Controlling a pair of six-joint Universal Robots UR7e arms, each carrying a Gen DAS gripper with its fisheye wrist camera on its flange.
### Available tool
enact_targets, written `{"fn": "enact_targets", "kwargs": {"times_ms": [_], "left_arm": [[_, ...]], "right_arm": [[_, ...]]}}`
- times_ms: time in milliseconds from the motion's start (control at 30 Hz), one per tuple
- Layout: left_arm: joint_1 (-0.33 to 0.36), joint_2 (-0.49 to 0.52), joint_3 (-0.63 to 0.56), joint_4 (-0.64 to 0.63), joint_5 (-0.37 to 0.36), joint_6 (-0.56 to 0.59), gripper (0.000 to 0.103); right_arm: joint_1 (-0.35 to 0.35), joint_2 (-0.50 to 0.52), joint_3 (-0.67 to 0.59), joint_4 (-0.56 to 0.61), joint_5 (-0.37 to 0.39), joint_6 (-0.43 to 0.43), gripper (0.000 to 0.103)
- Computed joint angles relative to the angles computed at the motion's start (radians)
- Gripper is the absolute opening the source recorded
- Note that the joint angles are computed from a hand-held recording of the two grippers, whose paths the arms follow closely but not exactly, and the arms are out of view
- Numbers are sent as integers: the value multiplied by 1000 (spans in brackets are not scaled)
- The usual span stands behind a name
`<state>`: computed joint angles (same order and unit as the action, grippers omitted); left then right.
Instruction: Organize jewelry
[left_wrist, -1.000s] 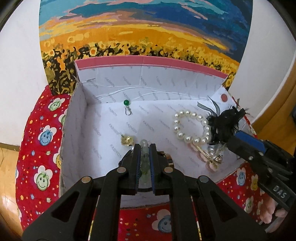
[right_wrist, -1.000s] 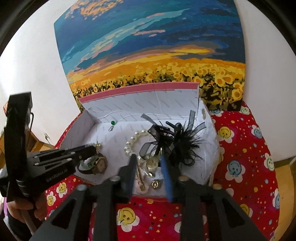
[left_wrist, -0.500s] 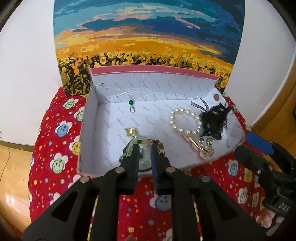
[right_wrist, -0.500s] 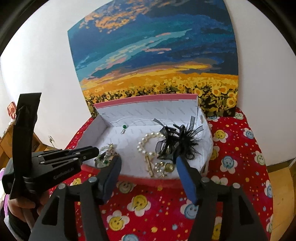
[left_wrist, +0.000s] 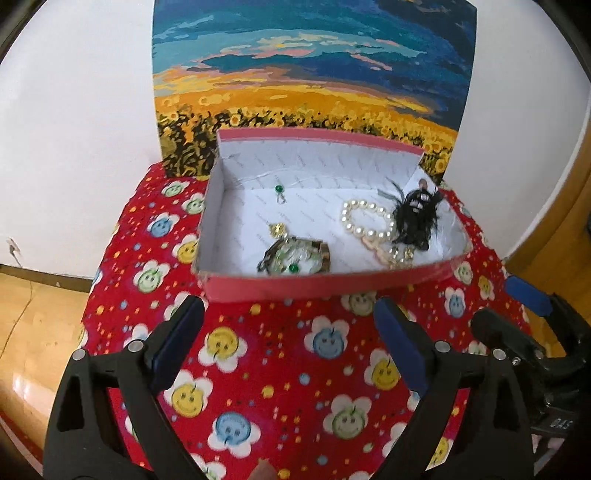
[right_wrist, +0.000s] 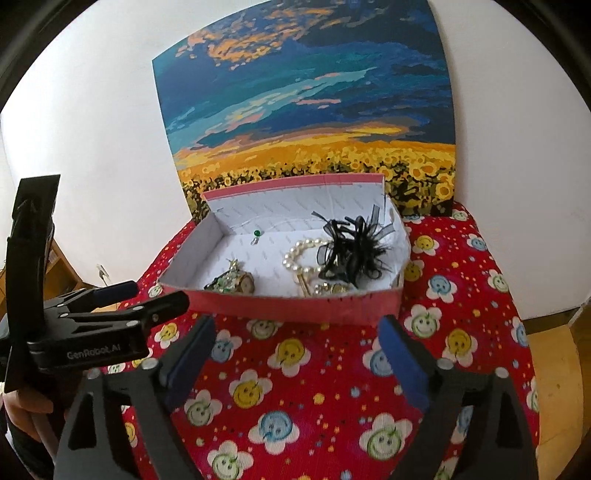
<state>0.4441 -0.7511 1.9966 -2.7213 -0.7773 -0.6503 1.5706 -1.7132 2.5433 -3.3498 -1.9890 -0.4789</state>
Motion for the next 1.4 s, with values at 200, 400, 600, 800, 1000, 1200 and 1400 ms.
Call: {"fn": "enact_targets", "kwargs": {"times_ms": [200,400,600,800,1000,1200,1400], "left_arm": [[-28,-6,53,33,25,-83,93],[-27,3,87,6,7,-131,93],[-30,32,82,30,17,-142,93],[-24,54,85,0,-8,-128,93],[-20,64,82,12,-1,-150,93],[-13,62,82,21,-1,-154,93],[-13,65,78,27,-1,-150,93]], "right_arm": [[4,-6,43,-31,-36,12,100],[-13,8,81,-69,-84,38,100],[-37,48,98,-116,-119,40,100],[-44,84,99,-149,-144,39,100],[-47,107,101,-172,-158,37,100],[-57,108,98,-156,-154,50,100],[-58,105,97,-152,-153,49,100]]}}
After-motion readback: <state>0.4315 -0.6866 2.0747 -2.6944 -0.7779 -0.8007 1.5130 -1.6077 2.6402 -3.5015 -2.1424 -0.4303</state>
